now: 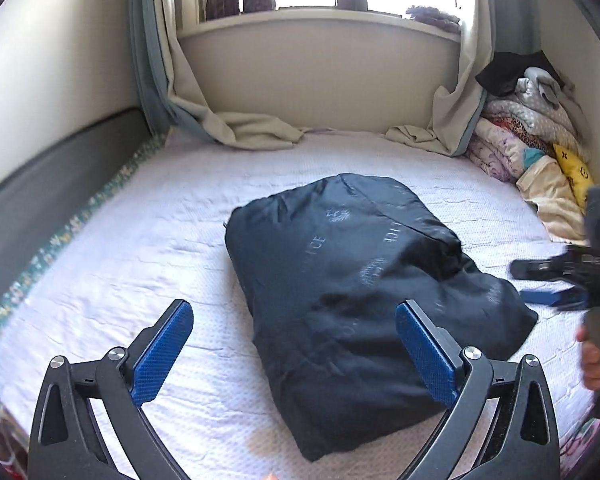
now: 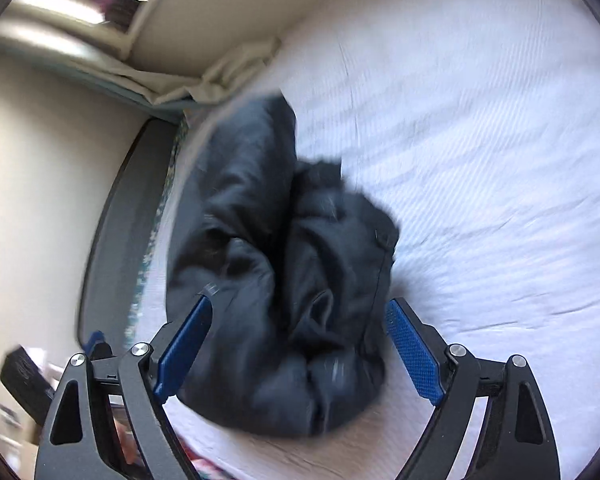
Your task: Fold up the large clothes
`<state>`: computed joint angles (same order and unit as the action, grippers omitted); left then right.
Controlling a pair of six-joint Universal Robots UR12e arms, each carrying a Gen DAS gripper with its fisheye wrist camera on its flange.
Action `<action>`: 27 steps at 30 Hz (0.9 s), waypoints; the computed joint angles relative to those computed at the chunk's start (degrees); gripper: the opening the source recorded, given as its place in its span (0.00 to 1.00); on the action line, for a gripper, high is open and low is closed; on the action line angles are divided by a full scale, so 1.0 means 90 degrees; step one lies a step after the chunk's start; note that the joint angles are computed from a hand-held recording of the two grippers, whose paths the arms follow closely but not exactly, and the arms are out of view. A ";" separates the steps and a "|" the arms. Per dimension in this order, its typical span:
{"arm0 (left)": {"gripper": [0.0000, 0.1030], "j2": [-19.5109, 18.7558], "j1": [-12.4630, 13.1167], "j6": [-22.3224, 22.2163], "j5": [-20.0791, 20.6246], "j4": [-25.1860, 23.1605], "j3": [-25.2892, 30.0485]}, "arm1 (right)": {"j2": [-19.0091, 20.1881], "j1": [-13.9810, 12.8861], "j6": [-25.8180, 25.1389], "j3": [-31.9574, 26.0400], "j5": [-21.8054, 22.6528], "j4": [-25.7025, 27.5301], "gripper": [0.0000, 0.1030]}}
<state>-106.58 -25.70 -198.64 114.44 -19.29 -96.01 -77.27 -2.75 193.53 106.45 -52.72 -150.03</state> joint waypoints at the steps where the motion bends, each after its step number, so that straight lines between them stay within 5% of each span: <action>1: 0.99 0.0012 -0.0053 -0.0047 0.0086 -0.0029 -0.0009 | -0.0253 0.0048 -0.0198 0.0153 -0.0360 -0.0188 0.90; 8: 0.99 0.0181 -0.0463 -0.0469 0.0329 -0.0750 -0.0055 | -0.1348 0.0504 -0.1215 0.1303 -0.1841 -0.1403 1.00; 11: 0.99 0.0235 -0.0689 -0.0633 0.0606 -0.0903 -0.0163 | -0.1505 0.0861 -0.1339 0.1681 -0.2894 -0.2064 1.00; 15: 0.99 0.0265 -0.0878 -0.0782 0.0844 -0.1021 -0.0333 | -0.1617 0.1085 -0.1324 0.1867 -0.3360 -0.2040 1.00; 27: 0.99 0.0241 -0.0964 -0.1021 0.0810 -0.0935 -0.0503 | -0.1675 0.1081 -0.1423 0.2059 -0.3358 -0.1855 1.00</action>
